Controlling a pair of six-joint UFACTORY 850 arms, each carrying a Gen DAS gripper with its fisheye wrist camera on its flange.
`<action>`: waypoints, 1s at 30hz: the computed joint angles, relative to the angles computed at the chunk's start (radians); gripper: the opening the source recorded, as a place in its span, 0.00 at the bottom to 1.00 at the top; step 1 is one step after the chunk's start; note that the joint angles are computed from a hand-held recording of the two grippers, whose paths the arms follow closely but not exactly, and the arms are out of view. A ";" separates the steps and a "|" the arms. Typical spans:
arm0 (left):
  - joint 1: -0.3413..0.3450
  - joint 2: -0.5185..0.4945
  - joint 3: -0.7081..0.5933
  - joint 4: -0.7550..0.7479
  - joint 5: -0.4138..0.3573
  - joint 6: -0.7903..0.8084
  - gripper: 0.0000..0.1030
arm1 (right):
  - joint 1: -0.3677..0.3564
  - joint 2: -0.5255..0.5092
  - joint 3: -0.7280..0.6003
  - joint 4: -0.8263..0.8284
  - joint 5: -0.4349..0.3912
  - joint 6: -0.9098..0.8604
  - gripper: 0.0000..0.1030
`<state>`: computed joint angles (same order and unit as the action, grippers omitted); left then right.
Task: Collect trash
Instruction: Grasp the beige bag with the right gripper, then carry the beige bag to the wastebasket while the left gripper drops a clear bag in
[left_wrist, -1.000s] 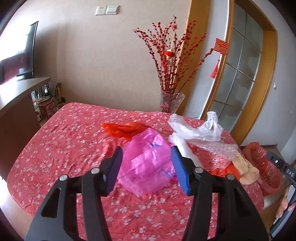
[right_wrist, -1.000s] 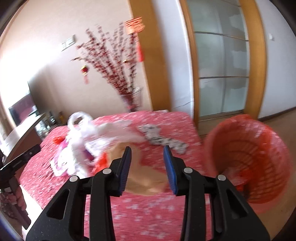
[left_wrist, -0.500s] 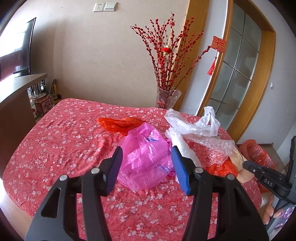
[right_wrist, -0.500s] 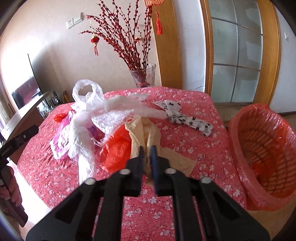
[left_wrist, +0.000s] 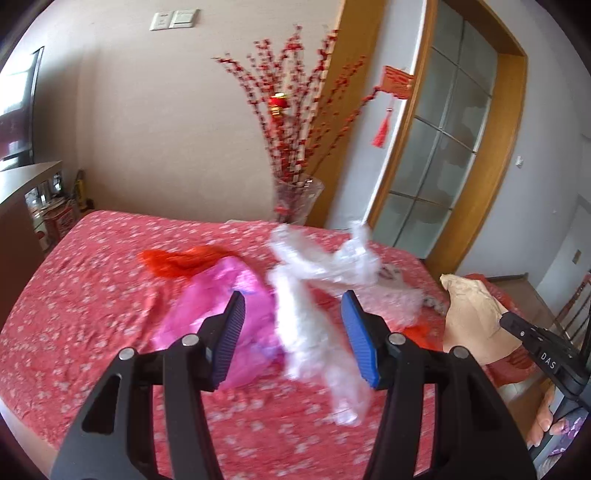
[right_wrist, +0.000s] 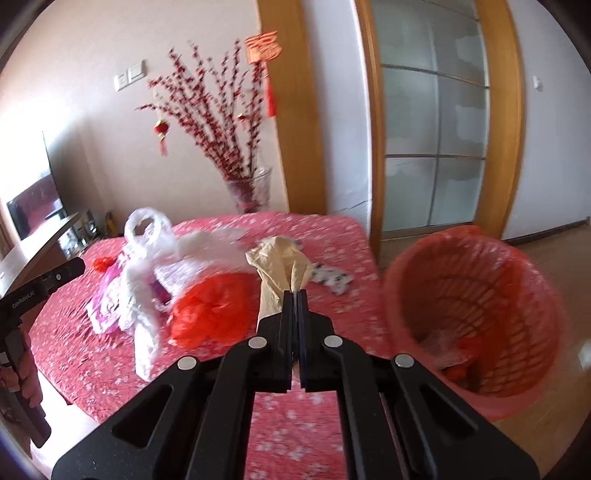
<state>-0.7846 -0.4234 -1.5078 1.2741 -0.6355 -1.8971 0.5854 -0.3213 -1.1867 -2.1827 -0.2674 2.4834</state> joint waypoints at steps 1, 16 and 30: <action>-0.001 -0.012 -0.021 -0.002 0.005 0.014 0.54 | -0.004 0.006 0.006 -0.001 -0.006 0.006 0.03; 0.044 -0.338 -0.500 -0.378 -0.121 0.549 0.24 | -0.046 0.040 0.058 -0.002 -0.017 0.033 0.03; 0.054 -0.237 -0.457 -0.302 0.046 0.471 0.02 | -0.073 0.091 0.074 -0.084 -0.054 0.093 0.03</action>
